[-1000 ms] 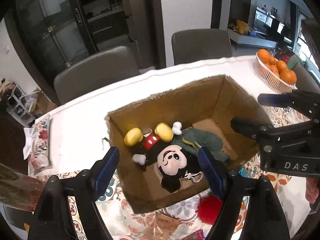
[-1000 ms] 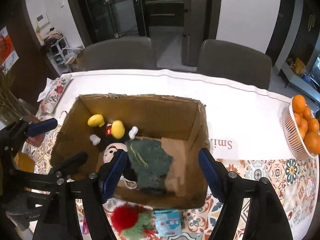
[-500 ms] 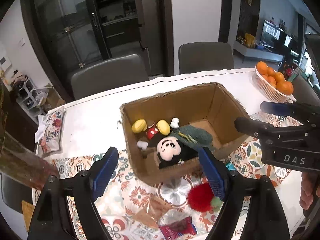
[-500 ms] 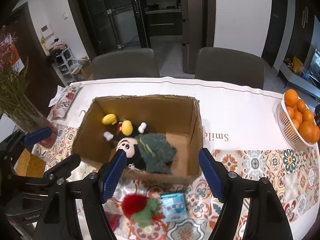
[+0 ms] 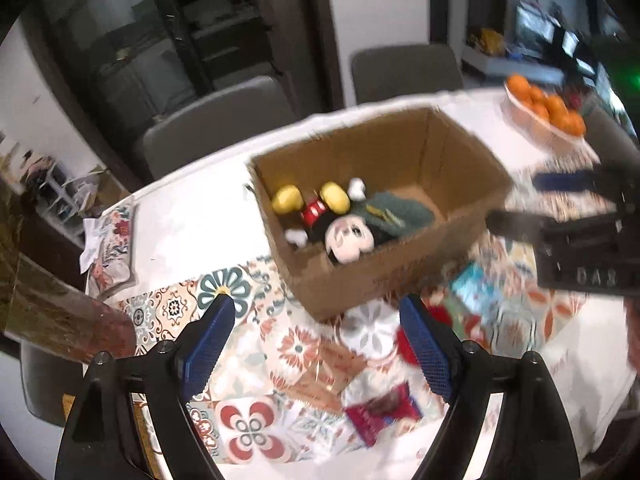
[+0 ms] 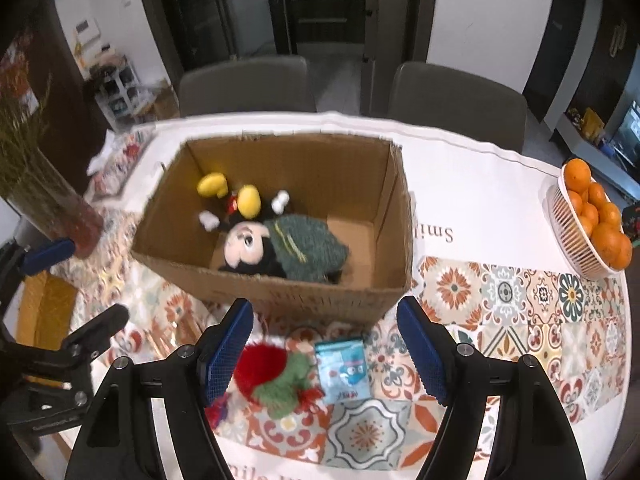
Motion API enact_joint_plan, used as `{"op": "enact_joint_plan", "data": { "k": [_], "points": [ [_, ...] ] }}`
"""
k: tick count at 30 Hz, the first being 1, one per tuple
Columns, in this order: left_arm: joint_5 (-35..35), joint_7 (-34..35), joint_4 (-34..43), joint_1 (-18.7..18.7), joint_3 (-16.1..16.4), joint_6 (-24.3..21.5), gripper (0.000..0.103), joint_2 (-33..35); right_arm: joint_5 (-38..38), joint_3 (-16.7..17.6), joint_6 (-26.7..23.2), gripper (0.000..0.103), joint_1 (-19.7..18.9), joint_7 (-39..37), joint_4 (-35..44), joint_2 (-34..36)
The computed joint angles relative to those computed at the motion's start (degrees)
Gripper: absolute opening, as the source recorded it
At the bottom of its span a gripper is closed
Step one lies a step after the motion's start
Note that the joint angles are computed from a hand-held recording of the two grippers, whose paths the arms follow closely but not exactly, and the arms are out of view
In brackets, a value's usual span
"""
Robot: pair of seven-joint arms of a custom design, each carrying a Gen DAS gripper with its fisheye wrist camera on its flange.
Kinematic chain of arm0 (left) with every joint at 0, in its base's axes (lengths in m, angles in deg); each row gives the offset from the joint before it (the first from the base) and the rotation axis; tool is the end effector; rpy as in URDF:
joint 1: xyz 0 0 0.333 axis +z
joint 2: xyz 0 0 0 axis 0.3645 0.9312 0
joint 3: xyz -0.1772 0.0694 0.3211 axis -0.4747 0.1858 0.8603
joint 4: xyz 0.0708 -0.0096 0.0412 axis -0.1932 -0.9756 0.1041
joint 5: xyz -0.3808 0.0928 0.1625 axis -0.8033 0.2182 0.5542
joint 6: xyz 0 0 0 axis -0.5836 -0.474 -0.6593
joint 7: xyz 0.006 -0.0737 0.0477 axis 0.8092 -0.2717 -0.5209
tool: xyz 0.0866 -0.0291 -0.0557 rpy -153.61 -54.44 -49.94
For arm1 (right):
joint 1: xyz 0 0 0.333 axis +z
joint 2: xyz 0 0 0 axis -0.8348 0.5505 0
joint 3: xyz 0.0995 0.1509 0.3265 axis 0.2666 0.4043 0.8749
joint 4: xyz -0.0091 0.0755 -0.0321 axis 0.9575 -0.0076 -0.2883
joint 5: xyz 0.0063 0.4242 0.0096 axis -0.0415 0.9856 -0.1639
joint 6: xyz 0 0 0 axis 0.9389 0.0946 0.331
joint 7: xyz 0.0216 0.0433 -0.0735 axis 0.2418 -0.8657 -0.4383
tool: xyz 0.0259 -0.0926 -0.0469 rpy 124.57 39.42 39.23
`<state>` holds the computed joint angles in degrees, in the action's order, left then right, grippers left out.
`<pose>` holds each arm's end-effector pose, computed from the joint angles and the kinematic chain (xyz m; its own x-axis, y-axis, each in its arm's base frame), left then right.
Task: Organize soft objects
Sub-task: 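Withdraw both tools from the box and lower toward the remaining items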
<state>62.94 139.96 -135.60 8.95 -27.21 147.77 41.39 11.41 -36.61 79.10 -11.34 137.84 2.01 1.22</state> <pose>0.6067 -0.3092 0.5036 -0.6852 -0.7118 -0.1544 -0.5677 0.6547 -0.4991 0.5760 0.5463 0.5133 -0.2859 -0.9576 -0.0366 -0.8513 0.2713 -0.4491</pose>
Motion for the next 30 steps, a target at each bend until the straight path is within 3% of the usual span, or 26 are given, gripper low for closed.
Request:
{"op": "enact_joint_plan", "data": {
  "k": [9, 13, 18, 25, 30],
  "points": [
    [9.4, 4.0, 1.3, -1.5, 1.1, -7.3, 0.088, 1.9, 7.0, 1.2, -8.9, 0.075, -1.1, -10.1, 8.1, 6.1],
    [11.0, 6.3, 3.8, -1.9, 1.3, -12.8, 0.088, 4.5, 10.0, 1.2, -12.1, 0.075, -1.4, -13.4, 10.9, 8.5],
    [14.2, 6.5, 4.3, -2.6, 1.7, -14.9, 0.09, 6.4, 12.8, 1.1, -15.6, 0.075, -1.6, -16.0, 13.5, 10.9],
    [17.6, 7.2, 4.6, -3.4, 2.2, -17.3, 0.094, 8.1, 15.6, 0.9, -17.6, 0.075, -2.1, -17.7, 14.4, 12.8],
    [20.0, 6.5, 5.7, -4.0, 2.6, -19.0, 0.095, 9.7, 17.4, 1.0, -16.4, 0.075, -2.8, -17.1, 12.4, 12.6]
  ]
}}
